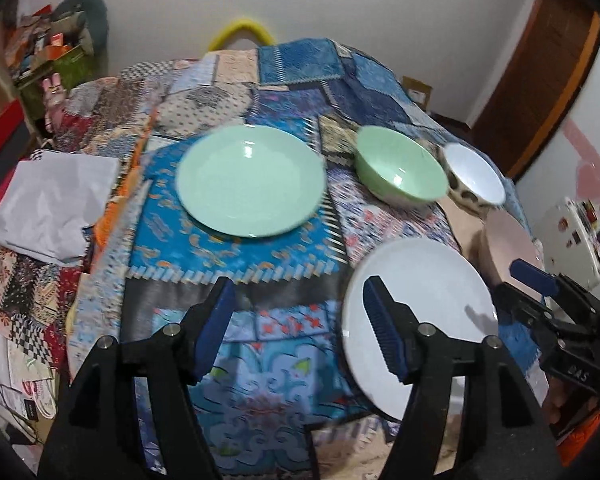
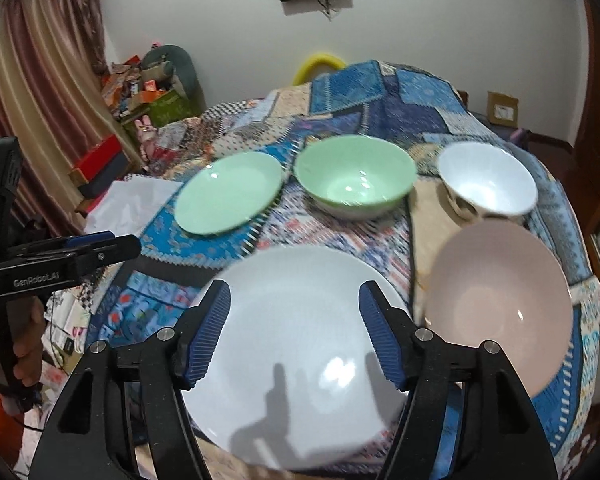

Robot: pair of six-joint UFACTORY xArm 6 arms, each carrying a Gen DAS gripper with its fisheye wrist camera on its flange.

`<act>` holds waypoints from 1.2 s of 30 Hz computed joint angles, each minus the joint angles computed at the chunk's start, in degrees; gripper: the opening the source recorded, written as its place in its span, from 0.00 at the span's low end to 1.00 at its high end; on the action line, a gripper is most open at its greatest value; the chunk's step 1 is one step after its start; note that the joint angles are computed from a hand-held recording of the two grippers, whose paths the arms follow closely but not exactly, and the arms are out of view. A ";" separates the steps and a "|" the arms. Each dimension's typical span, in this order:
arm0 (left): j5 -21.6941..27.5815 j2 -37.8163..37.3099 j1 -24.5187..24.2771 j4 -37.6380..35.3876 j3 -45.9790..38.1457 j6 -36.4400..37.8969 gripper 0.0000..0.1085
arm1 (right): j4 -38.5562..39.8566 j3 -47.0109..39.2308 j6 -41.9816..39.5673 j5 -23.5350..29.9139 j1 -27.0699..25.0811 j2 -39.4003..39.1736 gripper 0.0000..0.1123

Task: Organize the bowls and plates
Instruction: 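Lower the white plate onto the dark brown plate and open both grippers, then move both open grippers to the rim of the light green plate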

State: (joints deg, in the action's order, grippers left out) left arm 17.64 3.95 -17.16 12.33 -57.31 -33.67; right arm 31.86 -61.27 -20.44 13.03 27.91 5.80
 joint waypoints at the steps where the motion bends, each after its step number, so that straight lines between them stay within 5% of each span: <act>1: 0.20 0.01 0.60 1.09 -0.12 -0.92 0.61 | -0.04 -1.10 -0.08 0.05 0.33 0.93 0.57; 13: 1.22 5.22 8.17 7.69 -4.31 -4.29 0.64 | -5.20 -16.29 3.46 6.14 1.18 13.50 0.58; 27: 0.88 18.97 12.40 -0.03 -16.16 8.26 0.64 | -14.58 -37.37 9.83 17.42 1.36 28.91 0.57; 32: 1.70 23.56 13.03 -5.00 -21.03 14.80 0.64 | -16.93 -44.59 11.81 22.93 1.23 33.67 0.40; 36: 2.80 26.50 13.21 -9.37 -24.58 20.04 0.56 | -18.50 -48.81 13.91 25.69 0.99 36.50 0.36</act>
State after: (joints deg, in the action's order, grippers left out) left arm 20.44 30.45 -3.94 2.96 -81.89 -13.64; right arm 13.36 -110.08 -6.53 38.72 28.91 42.30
